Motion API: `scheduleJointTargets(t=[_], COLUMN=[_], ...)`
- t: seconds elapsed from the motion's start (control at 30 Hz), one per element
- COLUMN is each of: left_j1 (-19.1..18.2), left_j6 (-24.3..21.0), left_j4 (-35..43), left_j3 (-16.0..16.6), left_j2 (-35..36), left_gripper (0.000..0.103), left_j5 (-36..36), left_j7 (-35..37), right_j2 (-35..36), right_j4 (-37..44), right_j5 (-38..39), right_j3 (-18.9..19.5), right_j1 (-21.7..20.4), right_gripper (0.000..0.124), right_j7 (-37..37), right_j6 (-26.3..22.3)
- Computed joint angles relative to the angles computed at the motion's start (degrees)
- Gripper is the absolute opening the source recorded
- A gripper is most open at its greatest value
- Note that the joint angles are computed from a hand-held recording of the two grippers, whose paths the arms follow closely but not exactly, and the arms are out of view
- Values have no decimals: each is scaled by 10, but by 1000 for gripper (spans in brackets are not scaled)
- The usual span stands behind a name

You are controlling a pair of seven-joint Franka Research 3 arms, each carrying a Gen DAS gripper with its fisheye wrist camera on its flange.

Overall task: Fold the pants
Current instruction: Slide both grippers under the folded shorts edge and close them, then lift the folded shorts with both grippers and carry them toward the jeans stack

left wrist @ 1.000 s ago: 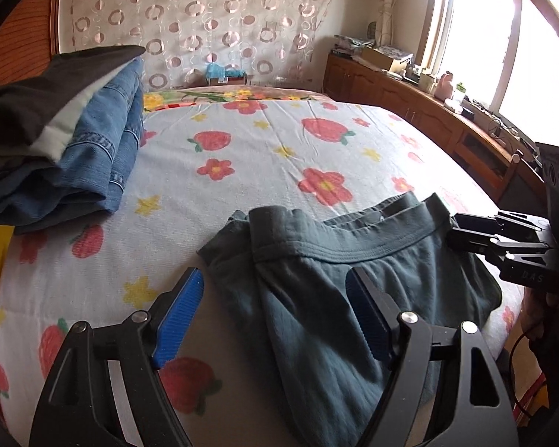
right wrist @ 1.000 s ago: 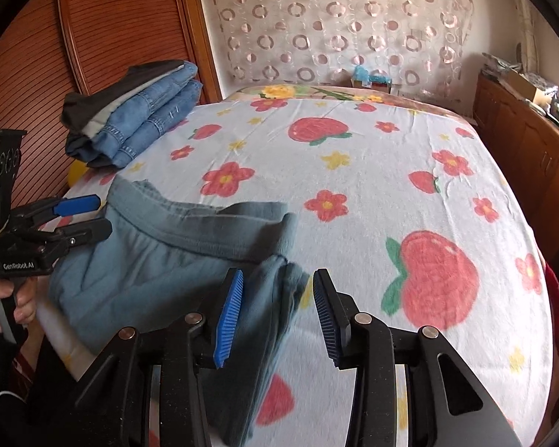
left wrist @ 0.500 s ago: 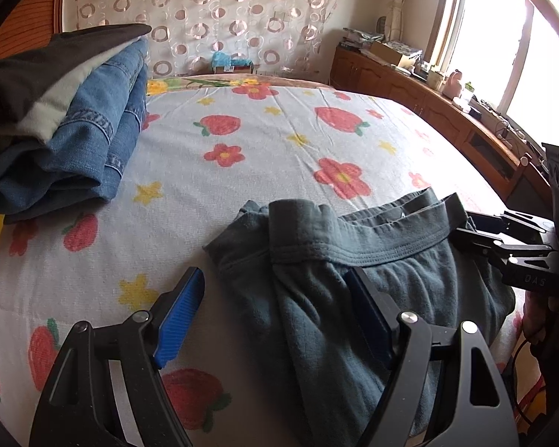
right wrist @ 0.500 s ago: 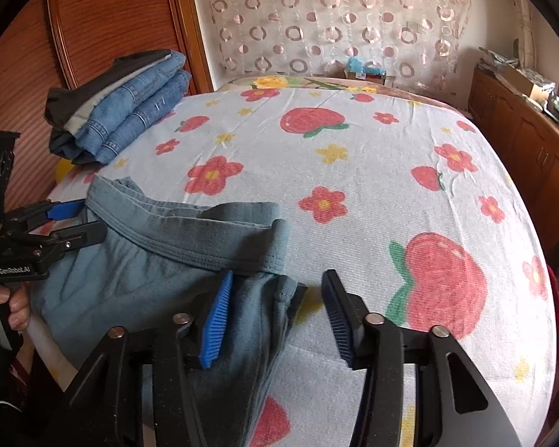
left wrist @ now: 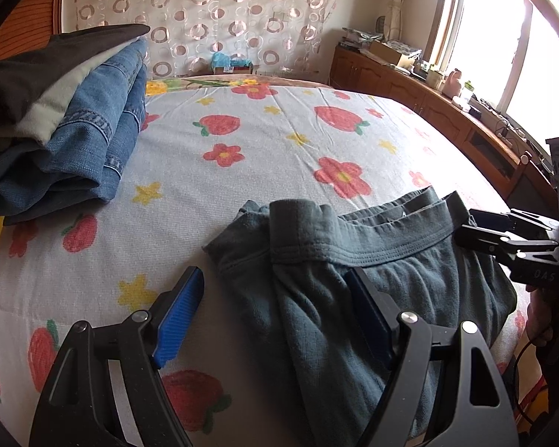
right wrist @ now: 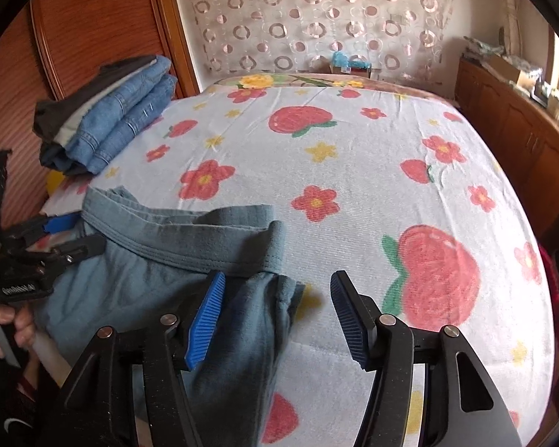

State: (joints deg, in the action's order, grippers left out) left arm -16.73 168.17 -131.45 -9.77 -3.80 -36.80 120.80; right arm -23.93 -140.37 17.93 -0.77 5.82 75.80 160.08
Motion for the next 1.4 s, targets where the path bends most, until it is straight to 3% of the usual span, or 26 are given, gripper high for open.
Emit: scheduleJointTargets(t=[0.07, 0.13, 0.2, 0.3, 0.33, 0.43, 0.53, 0.63, 0.97, 1.4], left_j1=[0, 0, -1, -8, -8, -9, -17, -27, -78, -93], left_j6=[0, 0, -2, -14, -20, -33, -25, -18, 17, 44], left_j4=[0, 0, 1, 7, 8, 11, 4, -4, -24, 9], left_j3=[0, 0, 2, 7, 7, 5, 7, 11, 38, 46], left_j2=[0, 0, 0, -2, -2, -7, -20, -37, -93, -118], left_gripper=[80, 80, 78, 57, 47, 28, 19, 17, 16, 15], left_j5=[1, -1, -12, -66, -78, -117, -172, -222, -336, -407], left_j7=[-1, 1, 9, 65, 80, 119, 162, 200, 304, 393], right_j2=[0, 0, -5, -1, 2, -2, -4, -13, -72, -127], right_j4=[2, 1, -7, -2, -1, -6, -5, -10, -48, -55], right_j5=[-8, -69, -61, -25, -28, 9, 46, 69, 128, 128], right_j3=[5, 42, 25, -3, 1, -21, -36, -40, -45, -56], right_j1=[-8, -47, -24, 6, 0, 28, 45, 49, 68, 86], right_gripper=[61, 61, 61, 61, 56, 35, 19, 12, 10, 10], right_j7=[9, 49, 30, -1, 3, -37, -74, -97, -146, -172], right_j6=[-9, -5, 8, -5, -9, 0, -8, -4, 41, 68])
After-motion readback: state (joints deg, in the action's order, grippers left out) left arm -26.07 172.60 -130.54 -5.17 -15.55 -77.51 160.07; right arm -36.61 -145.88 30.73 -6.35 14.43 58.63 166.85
